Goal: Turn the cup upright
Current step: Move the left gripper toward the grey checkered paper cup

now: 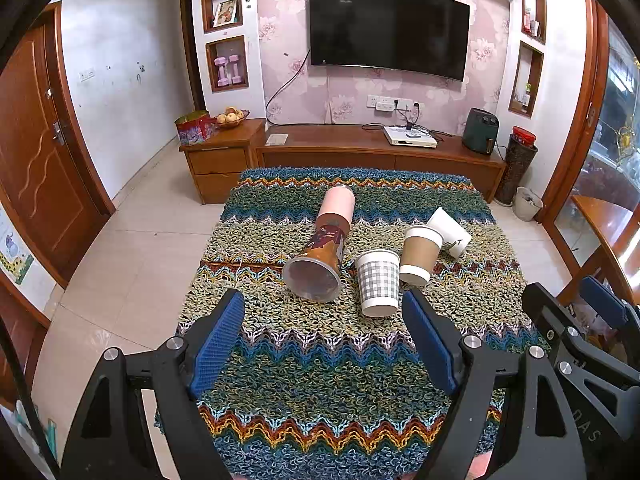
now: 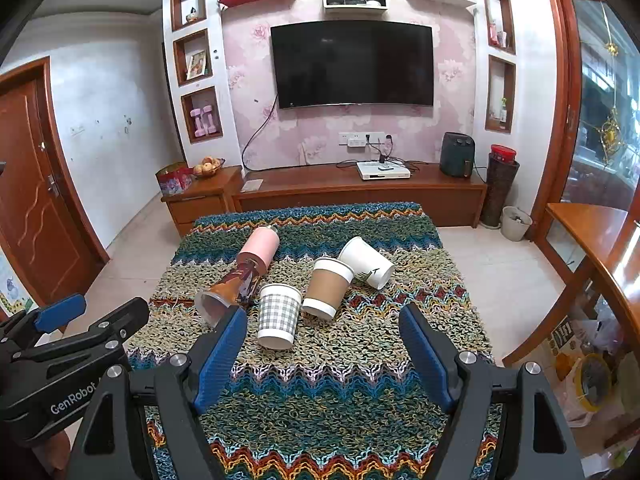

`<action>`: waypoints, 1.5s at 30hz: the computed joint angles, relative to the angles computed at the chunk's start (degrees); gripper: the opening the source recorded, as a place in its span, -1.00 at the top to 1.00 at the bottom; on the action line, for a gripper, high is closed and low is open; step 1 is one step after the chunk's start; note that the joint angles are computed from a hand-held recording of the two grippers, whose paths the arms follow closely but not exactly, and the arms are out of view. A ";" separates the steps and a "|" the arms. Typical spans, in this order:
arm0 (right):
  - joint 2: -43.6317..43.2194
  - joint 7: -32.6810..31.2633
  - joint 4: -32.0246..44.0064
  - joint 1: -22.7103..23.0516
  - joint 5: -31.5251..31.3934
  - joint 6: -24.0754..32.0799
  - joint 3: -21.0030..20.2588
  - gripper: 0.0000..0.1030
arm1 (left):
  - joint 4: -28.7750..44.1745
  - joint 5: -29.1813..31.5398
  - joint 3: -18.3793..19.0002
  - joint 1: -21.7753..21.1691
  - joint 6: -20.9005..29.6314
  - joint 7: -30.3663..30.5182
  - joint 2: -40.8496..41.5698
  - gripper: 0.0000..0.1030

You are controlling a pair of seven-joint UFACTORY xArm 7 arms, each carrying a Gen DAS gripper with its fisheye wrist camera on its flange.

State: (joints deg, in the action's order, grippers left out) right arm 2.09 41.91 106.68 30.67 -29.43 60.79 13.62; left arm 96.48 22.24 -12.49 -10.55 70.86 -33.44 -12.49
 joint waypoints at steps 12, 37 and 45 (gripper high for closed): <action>0.61 -0.18 0.45 0.59 -0.85 0.54 -0.26 -0.54 | -0.66 0.05 0.01 0.10 -0.40 -0.05 -0.28 -0.62; 2.30 -0.95 -0.56 0.49 -0.88 -1.28 -1.07 -0.53 | -1.17 -0.64 1.15 0.07 0.07 0.35 2.03 -0.62; 4.24 -1.95 0.09 0.40 1.74 -1.05 -2.19 -0.53 | -0.77 -1.65 2.38 -0.41 0.69 0.93 4.31 -0.62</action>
State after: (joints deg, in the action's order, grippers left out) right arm 6.33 39.96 106.77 31.07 -27.69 59.74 11.43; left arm 95.71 20.59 -10.11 -10.96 71.55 -32.50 -8.18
